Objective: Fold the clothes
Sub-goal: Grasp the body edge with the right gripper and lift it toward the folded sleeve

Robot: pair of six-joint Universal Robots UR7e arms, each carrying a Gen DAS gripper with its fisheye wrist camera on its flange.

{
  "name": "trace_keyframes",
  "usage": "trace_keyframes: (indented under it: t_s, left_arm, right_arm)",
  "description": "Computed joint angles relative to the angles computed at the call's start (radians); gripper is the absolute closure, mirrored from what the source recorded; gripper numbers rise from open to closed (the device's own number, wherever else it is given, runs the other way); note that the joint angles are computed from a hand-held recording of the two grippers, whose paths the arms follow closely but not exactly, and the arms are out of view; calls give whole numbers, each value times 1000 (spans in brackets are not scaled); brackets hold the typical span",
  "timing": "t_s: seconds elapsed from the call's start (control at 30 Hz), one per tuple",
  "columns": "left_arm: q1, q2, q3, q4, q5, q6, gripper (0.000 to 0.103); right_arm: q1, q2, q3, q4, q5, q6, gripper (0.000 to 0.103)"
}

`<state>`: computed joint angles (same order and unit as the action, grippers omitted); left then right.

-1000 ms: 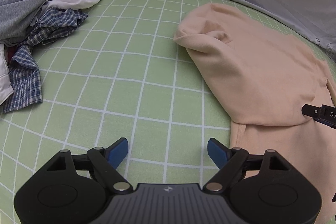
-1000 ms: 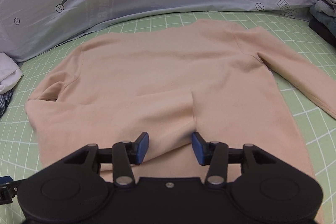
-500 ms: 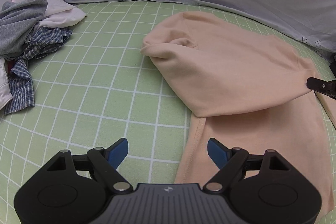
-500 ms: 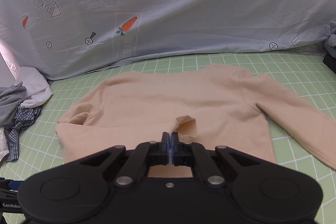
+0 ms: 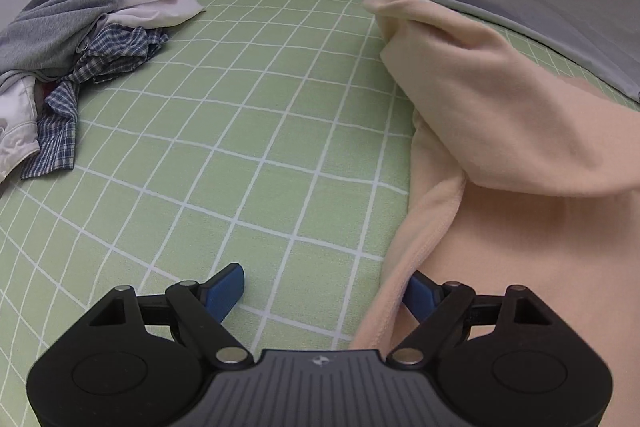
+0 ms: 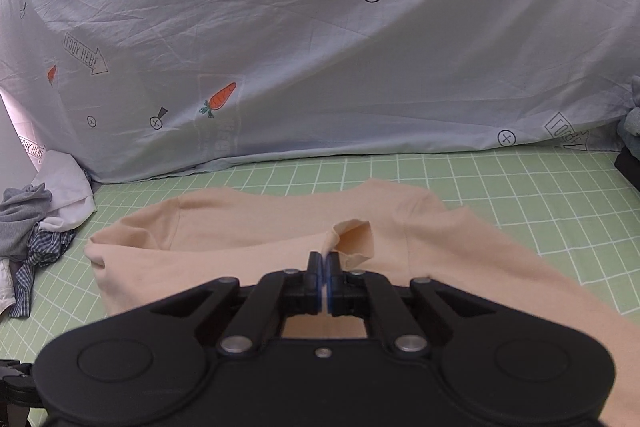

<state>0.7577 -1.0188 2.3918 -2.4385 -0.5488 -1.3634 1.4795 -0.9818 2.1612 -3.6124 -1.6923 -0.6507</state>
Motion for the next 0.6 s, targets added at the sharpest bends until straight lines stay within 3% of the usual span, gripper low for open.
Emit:
trace_keyframes:
  t_s: [0.1, 0.2, 0.4, 0.47, 0.6]
  left_arm:
    - [-4, -33, -7, 144, 14, -114, 18]
    - [-1, -47, 14, 104, 14, -98, 18]
    - [6, -53, 6, 129, 17, -114, 18]
    - [9, -59, 6, 138, 20, -130, 19]
    - [12, -66, -2, 160, 15, -140, 18]
  right_arm:
    - [-27, 5, -34, -12, -22, 46, 101]
    - [-57, 13, -51, -57, -63, 47, 101]
    - [-121, -18, -66, -112, -112, 157, 102]
    - [-131, -17, -72, -157, -142, 153, 103]
    - [-157, -27, -90, -119, -180, 182, 103]
